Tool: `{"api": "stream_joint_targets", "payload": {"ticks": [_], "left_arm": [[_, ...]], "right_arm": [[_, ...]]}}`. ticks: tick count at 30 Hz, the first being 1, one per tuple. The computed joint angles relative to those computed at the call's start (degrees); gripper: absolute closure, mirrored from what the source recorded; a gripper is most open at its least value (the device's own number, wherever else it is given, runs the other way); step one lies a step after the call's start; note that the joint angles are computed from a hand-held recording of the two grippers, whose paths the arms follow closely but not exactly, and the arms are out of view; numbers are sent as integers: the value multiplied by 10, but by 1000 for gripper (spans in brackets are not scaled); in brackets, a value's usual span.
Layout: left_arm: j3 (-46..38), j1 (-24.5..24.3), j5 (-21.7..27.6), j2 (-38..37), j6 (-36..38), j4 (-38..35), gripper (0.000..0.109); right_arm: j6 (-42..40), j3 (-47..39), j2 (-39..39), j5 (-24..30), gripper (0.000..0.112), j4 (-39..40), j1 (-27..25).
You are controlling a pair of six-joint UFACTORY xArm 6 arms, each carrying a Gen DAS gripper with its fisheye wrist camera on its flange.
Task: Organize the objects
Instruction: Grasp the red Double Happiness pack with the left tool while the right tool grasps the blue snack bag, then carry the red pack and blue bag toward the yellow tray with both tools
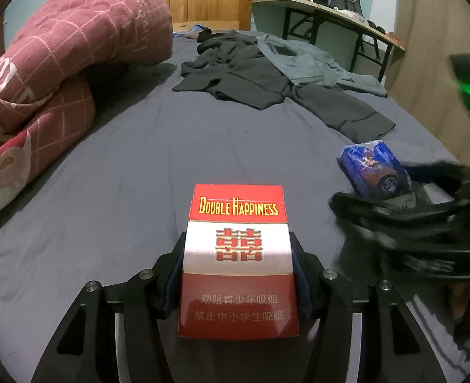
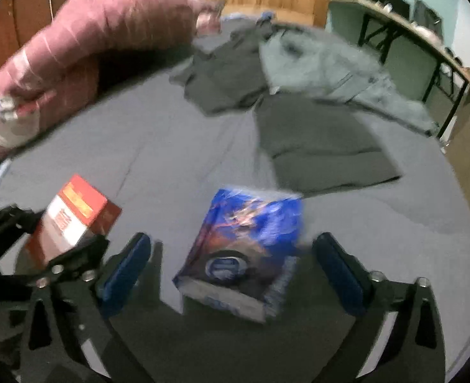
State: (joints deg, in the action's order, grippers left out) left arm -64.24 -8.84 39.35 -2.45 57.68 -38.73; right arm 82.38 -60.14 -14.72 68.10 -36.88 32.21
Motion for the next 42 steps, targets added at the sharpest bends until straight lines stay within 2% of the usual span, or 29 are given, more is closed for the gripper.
{"api": "stream_joint_targets", "payload": {"ticks": [1, 2, 3, 6, 11, 15, 19, 21, 26, 30, 34, 39, 42], "left_arm": [[5, -4, -9, -3, 0, 3, 53], [11, -8, -17, -7, 1, 5, 53], [16, -10, -20, -11, 1, 6, 53], [33, -5, -22, -30, -10, 3, 53], [96, 17, -14, -108, 19, -8, 53], [139, 60, 51, -197, 24, -18, 53], [166, 101, 111, -275, 33, -22, 53], [181, 131, 145, -322, 53, -28, 53], [197, 267, 301, -414, 79, -71, 53], [199, 355, 399, -454, 103, -102, 53], [194, 432, 477, -479, 145, -132, 53], [191, 483, 519, -486, 173, -151, 53], [187, 489, 523, -482, 173, -147, 53]], "right_arm": [[-5, 0, 4, 7, 49, -3, 2], [2, -2, 4, 18, 64, -18, 12], [-3, -1, -1, 22, 71, -18, 17], [-5, 19, -32, 23, 78, -7, 31], [53, 59, -98, 40, 81, -7, 91], [129, 81, -141, 60, 81, -19, 164], [214, 68, -153, 130, 81, -36, 265], [233, 51, -145, 159, 81, -32, 298], [323, -1, -125, 232, 81, -67, 391], [370, -64, -85, 303, 81, -98, 456], [380, -107, -56, 340, 81, -122, 487], [364, -130, -40, 357, 81, -131, 497], [372, -128, -42, 365, 81, -130, 504]]}}
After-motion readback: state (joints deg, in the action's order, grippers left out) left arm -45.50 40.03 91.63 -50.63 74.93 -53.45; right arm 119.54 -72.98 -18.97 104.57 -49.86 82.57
